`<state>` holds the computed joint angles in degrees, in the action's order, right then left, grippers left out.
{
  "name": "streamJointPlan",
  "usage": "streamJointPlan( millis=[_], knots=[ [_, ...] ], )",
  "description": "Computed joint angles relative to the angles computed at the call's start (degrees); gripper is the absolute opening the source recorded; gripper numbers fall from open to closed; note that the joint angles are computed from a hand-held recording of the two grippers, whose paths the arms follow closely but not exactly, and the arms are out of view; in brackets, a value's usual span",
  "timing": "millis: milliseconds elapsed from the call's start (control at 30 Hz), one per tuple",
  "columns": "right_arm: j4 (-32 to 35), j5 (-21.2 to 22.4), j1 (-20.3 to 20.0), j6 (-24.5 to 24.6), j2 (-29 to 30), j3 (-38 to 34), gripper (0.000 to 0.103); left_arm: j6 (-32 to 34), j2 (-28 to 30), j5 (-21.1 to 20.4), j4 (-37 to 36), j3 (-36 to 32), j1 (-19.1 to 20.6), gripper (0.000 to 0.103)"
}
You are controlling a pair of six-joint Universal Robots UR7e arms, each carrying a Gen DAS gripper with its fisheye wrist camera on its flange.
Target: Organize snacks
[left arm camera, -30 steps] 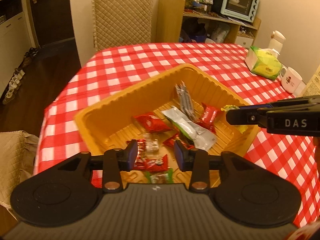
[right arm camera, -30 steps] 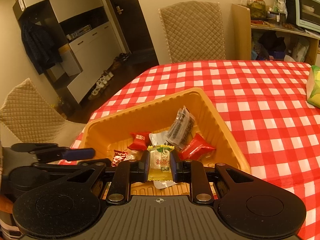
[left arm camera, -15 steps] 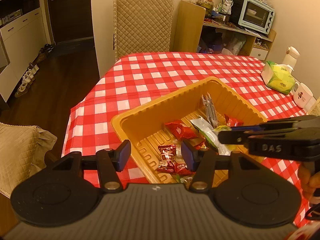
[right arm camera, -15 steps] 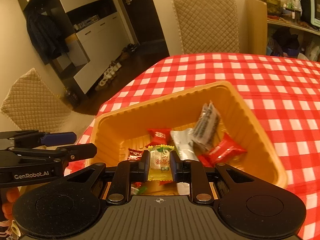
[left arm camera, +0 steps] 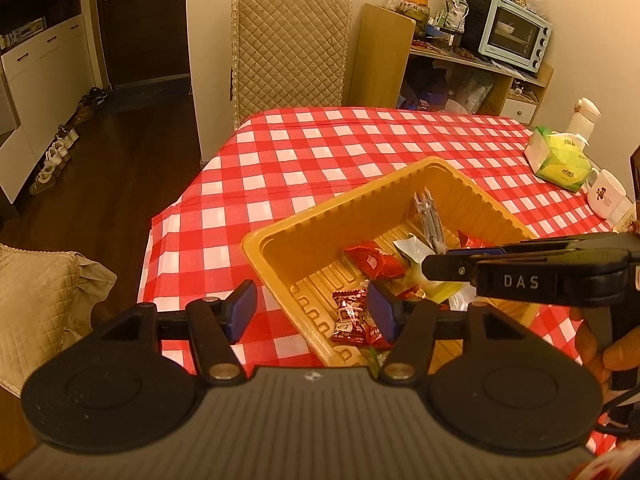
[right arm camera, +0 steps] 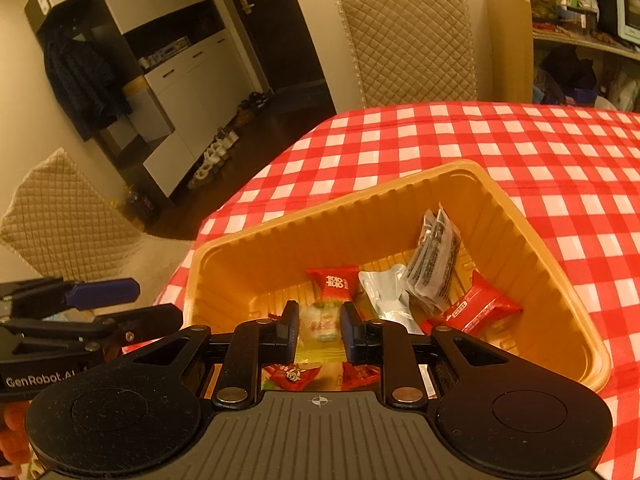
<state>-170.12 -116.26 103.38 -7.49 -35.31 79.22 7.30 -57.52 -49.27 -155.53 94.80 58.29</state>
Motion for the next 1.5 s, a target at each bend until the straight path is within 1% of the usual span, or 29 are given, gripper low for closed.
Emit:
streamJointPlan(
  millis=[33,67,133,167,233,300,367,433,567,733,833,1000,1100,1267,1500],
  knots=[
    [-0.17,-0.22,0.10,0.49,-0.04,0.06,0.036,-0.11,-0.18,-0.02,0.15,0.11,-0.05,0.059],
    [-0.73,-0.65,0.21,0.85,-0.12,0.29,0.052,-0.16,-0.38,-0.11,0.23,0.26,-0.08,0.059],
    [-3.12,-1.13,0.47,1.11,-0.38,1.18,0.065,-0.19,-0.79,-0.28,0.32,0.60,-0.17,0.059],
    [-4.23,-1.26,0.60,1.19,-0.61,1.70,0.065,-0.31,-1.04,-0.29,0.50,0.80,-0.23,0.060],
    [-4.30,-1.65,0.84,2.07,-1.25,2.37,0.067,-0.56,-1.56,-0.30,0.74,1.27,-0.40,0.060],
    [-4.26,-2.59,1.20,3.23,-1.97,3.21,0.073,-1.04,-2.04,0.25,0.95,1.84,-0.74,0.060],
    [-4.91,-3.95,1.69,3.77,-2.63,4.28,0.084,-0.95,-2.56,0.74,0.77,2.60,-1.16,0.060],
    [-5.94,-5.29,2.17,4.24,-3.51,5.80,0.088,-0.84,-3.11,1.12,0.63,3.43,-1.65,0.060],
    [-7.45,-6.55,2.93,5.96,-6.15,9.71,0.090,-1.81,-4.65,1.16,1.14,5.21,-2.75,0.060],
    [-10.57,-8.17,4.32,5.85,-9.50,14.97,0.093,-4.60,-7.10,2.21,1.88,8.38,-5.10,0.060],
    [-12.21,-8.29,5.13,5.05,-11.77,18.49,0.093,-7.45,-9.08,3.11,2.48,10.89,-6.95,0.060],
    [-13.79,-9.54,6.80,3.16,-15.31,23.77,0.093,-14.01,-12.15,5.85,5.50,15.16,-10.76,0.062],
    [-13.42,-10.10,7.76,3.33,-17.61,26.54,0.094,-18.02,-13.76,6.77,7.58,17.70,-13.18,0.062],
    [-10.77,-10.55,8.77,4.66,-22.02,31.30,0.094,-24.91,-15.69,7.52,11.46,21.26,-17.04,0.062],
    [-9.37,-10.49,8.97,6.00,-28.49,38.76,0.094,-33.66,-16.89,7.60,15.65,25.02,-22.19,0.062]
  ],
)
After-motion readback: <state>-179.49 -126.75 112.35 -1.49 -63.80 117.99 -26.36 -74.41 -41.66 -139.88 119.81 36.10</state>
